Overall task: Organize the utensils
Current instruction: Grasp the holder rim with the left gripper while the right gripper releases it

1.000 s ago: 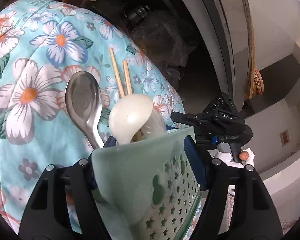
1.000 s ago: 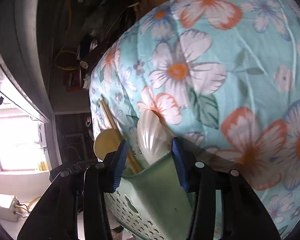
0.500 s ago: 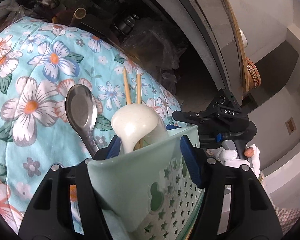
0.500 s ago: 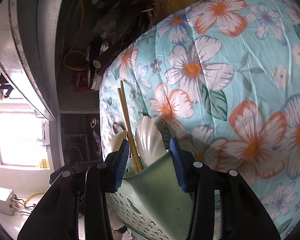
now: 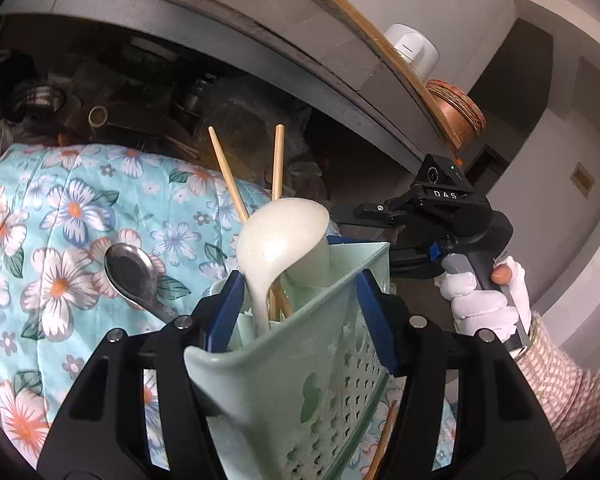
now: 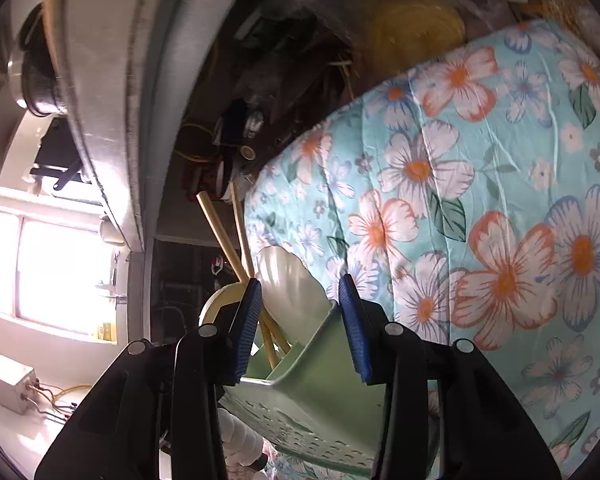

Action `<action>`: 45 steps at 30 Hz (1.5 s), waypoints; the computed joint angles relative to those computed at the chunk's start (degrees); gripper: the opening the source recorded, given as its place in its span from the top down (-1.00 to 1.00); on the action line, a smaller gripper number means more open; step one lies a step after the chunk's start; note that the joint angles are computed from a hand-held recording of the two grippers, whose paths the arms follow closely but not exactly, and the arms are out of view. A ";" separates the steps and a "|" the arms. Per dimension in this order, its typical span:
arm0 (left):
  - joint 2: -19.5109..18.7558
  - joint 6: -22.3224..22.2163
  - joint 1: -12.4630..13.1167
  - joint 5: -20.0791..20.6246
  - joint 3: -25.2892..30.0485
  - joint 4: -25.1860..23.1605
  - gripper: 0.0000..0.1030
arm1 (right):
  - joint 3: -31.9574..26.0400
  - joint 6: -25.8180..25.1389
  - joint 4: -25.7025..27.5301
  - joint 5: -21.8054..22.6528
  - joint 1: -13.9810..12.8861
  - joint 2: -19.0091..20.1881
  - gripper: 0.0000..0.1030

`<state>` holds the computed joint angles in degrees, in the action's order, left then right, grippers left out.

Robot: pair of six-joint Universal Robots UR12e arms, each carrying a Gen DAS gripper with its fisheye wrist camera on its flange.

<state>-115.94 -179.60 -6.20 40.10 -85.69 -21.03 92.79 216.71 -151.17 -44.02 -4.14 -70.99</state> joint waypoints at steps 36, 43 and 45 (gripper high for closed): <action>15.39 16.92 -1.21 15.52 -19.95 8.09 -0.28 | 14.32 -12.76 1.69 -23.10 4.90 -15.96 0.72; 14.54 17.57 -1.53 14.74 -19.68 11.02 -0.23 | 14.31 -12.14 2.32 -27.17 5.55 -16.68 0.75; 13.65 17.05 -1.75 15.13 -18.86 12.08 -0.08 | 14.29 -11.79 2.27 -27.65 5.53 -16.74 0.74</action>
